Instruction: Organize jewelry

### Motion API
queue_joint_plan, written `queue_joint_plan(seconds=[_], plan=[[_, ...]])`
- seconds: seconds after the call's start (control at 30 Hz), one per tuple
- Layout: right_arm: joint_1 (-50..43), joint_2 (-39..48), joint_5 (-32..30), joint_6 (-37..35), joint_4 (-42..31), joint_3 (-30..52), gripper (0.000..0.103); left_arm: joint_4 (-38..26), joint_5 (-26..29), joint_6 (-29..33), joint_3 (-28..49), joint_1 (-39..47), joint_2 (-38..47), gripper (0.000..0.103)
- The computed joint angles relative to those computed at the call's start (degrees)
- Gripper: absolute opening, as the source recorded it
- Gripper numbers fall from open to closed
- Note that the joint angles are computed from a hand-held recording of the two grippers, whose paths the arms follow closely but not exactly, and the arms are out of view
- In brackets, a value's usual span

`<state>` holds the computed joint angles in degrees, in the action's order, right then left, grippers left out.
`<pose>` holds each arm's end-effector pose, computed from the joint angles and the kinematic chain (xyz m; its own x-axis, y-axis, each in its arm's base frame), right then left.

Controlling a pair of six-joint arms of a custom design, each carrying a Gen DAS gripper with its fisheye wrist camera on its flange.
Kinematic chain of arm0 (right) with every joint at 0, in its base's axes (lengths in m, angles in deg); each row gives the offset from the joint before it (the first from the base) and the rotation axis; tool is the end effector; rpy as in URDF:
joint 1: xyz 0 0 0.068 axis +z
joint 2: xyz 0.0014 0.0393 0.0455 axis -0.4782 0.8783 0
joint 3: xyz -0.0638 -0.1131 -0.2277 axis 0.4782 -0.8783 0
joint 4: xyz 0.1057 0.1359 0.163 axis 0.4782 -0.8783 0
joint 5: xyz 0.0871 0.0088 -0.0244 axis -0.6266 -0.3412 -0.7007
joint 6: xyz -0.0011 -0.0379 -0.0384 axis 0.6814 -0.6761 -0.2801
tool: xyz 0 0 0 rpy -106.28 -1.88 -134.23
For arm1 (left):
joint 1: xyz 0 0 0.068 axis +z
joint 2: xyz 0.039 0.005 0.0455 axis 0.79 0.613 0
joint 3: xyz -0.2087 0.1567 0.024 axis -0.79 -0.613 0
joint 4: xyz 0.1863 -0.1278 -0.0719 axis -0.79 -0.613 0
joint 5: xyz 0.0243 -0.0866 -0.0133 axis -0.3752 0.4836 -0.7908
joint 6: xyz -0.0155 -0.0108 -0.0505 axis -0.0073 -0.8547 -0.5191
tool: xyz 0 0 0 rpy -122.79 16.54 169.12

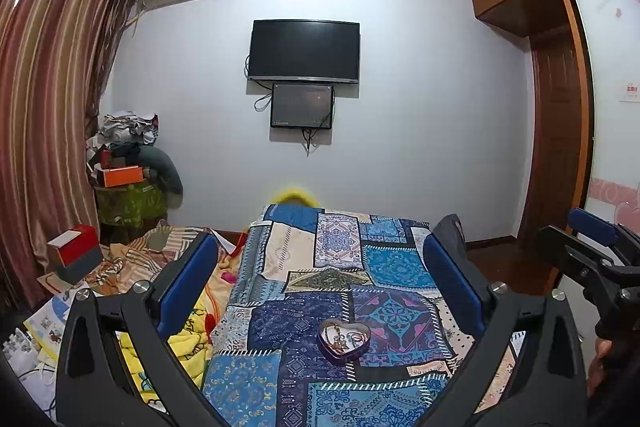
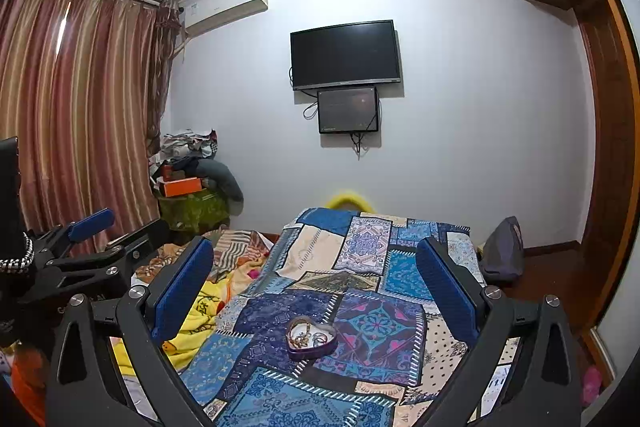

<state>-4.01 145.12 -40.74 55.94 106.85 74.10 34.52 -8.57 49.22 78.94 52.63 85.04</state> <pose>0.2704 0.1062 0.2492 -0.1492 0.0539 -0.9873 0.0406 0.9980 0.0483 0.3337 -0.0116 0.2547 -0.1553 0.0143 -0.9878 0.3877 0.9205 -0.0477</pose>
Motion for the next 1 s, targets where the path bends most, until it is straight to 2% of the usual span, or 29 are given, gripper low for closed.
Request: queue_joint_plan(seconds=[1.0], plan=[[-1.35, -1.37, -0.60, 0.80, -1.95, -0.10, 0.101, -0.63, -1.37, 1.21, -0.18, -1.69, -0.43, 0.103]])
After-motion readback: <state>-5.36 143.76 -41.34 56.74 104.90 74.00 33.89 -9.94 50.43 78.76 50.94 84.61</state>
